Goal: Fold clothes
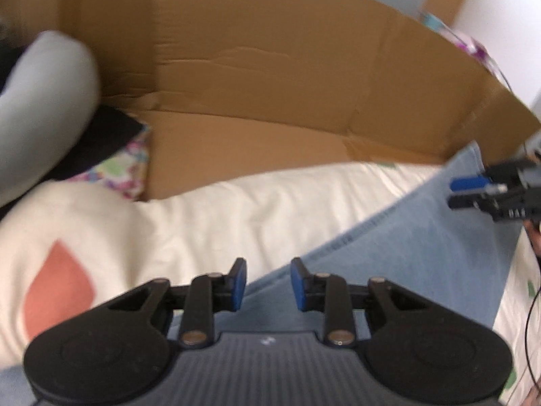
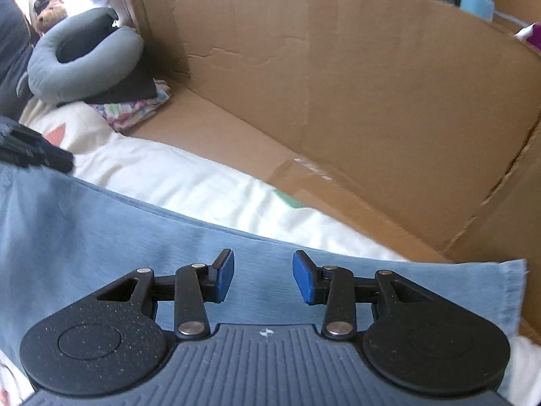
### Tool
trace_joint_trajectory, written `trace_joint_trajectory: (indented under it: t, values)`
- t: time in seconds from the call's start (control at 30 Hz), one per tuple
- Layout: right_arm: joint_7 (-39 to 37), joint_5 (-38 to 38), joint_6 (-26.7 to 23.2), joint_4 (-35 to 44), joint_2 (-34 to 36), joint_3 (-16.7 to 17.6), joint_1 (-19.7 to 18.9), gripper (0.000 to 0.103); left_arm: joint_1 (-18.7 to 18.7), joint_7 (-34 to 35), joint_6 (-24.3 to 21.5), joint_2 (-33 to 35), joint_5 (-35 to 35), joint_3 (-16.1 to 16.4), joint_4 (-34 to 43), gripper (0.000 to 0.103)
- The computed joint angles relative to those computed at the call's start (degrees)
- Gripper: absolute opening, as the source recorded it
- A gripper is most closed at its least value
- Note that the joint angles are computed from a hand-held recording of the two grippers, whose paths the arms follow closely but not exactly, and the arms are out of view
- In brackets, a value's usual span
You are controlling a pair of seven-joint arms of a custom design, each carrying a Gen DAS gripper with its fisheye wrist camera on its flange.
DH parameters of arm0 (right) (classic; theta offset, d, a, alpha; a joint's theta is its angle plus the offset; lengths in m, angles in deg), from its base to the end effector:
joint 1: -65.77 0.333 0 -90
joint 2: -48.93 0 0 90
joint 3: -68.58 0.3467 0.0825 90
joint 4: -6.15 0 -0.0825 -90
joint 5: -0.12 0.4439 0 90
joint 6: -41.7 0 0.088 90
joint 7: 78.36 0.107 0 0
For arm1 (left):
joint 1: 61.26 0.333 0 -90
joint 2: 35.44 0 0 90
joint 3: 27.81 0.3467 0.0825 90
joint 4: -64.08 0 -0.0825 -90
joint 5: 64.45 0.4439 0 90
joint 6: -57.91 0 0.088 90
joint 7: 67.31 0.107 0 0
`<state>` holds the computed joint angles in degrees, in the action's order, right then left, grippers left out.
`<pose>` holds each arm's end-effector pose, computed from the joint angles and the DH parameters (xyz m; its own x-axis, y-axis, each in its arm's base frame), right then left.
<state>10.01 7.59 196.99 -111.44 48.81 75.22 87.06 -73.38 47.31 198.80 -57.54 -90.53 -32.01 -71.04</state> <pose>0.5752 0.2998 0.5175 0.4326 -0.8963 -0.0978 -0.7380 -0.2897 -0.6094 0.4934 -0.1470 0.5335 -0.4571 -0.8716 0.1771 -0.7931 0.3093 -0.5247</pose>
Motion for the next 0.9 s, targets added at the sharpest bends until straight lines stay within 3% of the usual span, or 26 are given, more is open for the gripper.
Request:
trace_joint_trajectory:
  t: [0.2,0.63,0.9]
  values:
    - [-1.6,-0.4,-0.5,1.5,2.5,0.9,1.0,0.045,-1.7,6.5,-1.4,2.6,1.0,-0.8,1.3,0.03]
    - [-3.8,-2.3,-0.9,1.2,3.0,1.1,1.6,0.046,-1.1,15.2,-4.6,4.7,7.3,-3.0,3.3,0.028]
    - [-10.8,-3.7,-0.5,3.6,4.8,1.3,1.6,0.047,-1.6,17.5,-1.8,2.5,11.1,-3.7,1.0,0.002]
